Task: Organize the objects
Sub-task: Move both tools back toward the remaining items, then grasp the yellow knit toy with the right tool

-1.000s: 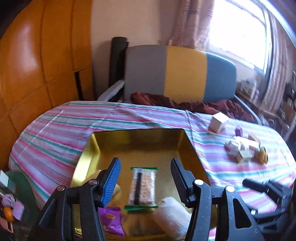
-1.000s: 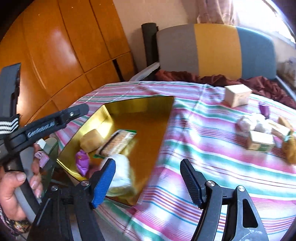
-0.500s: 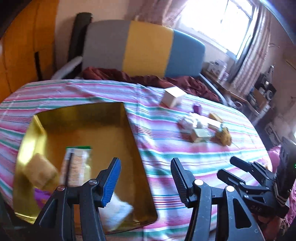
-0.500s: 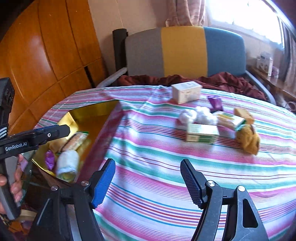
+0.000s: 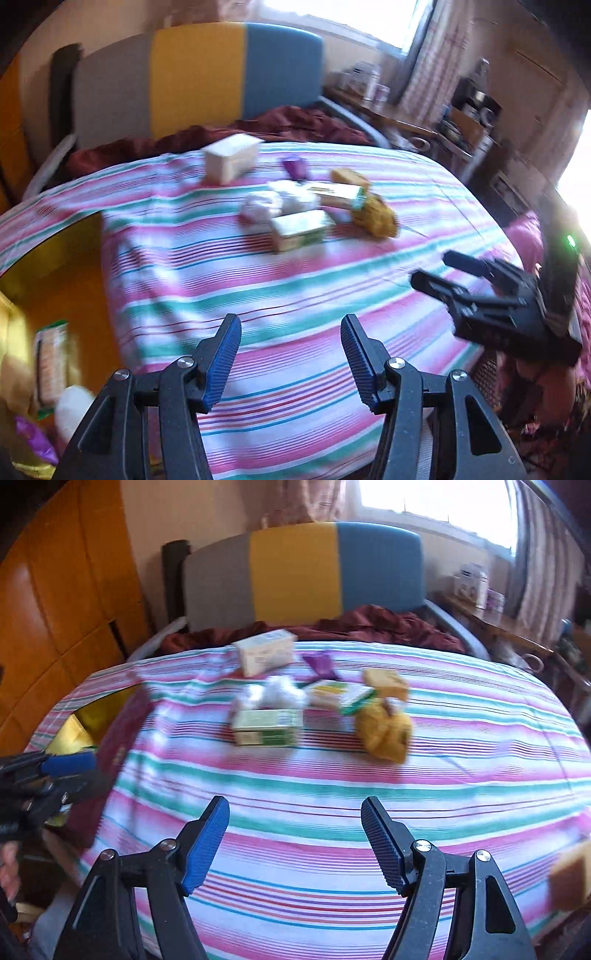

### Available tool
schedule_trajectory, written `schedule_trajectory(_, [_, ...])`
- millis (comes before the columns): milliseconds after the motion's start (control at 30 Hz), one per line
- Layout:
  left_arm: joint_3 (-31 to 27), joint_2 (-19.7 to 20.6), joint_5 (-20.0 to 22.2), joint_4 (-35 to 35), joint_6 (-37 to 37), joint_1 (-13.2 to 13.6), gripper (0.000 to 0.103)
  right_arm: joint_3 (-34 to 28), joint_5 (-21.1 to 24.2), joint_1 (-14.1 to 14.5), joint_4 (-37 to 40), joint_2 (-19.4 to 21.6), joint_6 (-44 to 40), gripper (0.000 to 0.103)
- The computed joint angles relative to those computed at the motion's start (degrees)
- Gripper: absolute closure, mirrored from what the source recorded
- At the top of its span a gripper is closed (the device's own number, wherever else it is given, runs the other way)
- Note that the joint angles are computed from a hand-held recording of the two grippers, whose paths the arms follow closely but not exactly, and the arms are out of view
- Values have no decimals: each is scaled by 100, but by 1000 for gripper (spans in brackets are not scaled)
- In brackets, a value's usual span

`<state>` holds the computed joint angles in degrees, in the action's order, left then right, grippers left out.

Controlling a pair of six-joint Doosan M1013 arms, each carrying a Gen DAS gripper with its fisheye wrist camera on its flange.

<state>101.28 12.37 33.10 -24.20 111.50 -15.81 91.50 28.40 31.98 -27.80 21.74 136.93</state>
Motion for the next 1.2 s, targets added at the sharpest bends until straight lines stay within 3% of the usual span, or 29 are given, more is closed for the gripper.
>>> schedule_trajectory(200, [-88, 121, 82, 57, 230, -340, 46, 105, 159, -272, -106, -97, 300, 27])
schedule_trajectory(567, [-164, 263, 133, 726, -263, -577, 46, -42, 87, -591, 37, 68, 256, 24])
schedule_trajectory(767, [-154, 344, 168, 1058, -538, -610, 46, -256, 48, -642, 138, 299, -134, 20])
schedule_trajectory(1200, [116, 369, -257, 549, -657, -393, 46, -754, -210, -959, 1486, 791, -1663, 20])
